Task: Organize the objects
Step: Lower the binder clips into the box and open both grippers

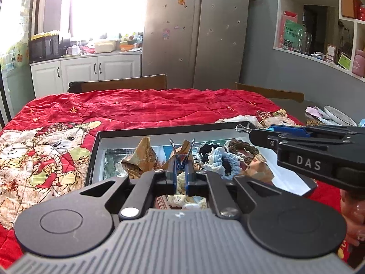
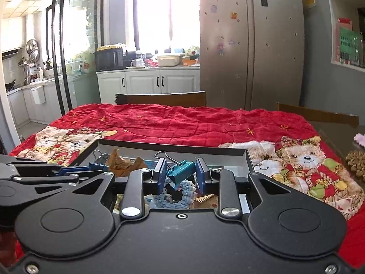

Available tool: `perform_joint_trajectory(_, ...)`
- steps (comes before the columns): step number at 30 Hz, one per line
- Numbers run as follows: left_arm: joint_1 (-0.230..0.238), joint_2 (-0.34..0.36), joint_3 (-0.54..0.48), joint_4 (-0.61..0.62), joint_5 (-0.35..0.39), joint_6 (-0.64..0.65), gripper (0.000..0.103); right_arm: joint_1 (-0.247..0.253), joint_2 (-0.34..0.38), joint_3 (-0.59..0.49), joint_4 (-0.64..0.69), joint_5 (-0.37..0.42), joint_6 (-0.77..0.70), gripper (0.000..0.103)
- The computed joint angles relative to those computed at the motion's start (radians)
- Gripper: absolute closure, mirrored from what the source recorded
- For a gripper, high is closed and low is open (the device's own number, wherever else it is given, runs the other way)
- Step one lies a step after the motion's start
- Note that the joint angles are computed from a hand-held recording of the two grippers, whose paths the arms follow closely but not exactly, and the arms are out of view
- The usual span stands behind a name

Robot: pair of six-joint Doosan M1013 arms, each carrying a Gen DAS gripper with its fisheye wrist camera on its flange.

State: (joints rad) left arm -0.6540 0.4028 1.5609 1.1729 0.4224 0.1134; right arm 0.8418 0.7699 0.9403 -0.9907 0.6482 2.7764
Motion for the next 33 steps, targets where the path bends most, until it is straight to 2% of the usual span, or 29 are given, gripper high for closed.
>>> perform_joint_trajectory(13, 0.011, 0.043, -0.044, -0.104, 0.006, 0.104, 0.095, -0.034, 0.043, -0.038, 0.089, 0.009, -0.025, 0.076)
perform_joint_trajectory(33, 0.013, 0.067, -0.061, -0.134, 0.030, 0.146, 0.095, -0.038, 0.088, -0.095, 0.169, 0.013, -0.132, 0.076)
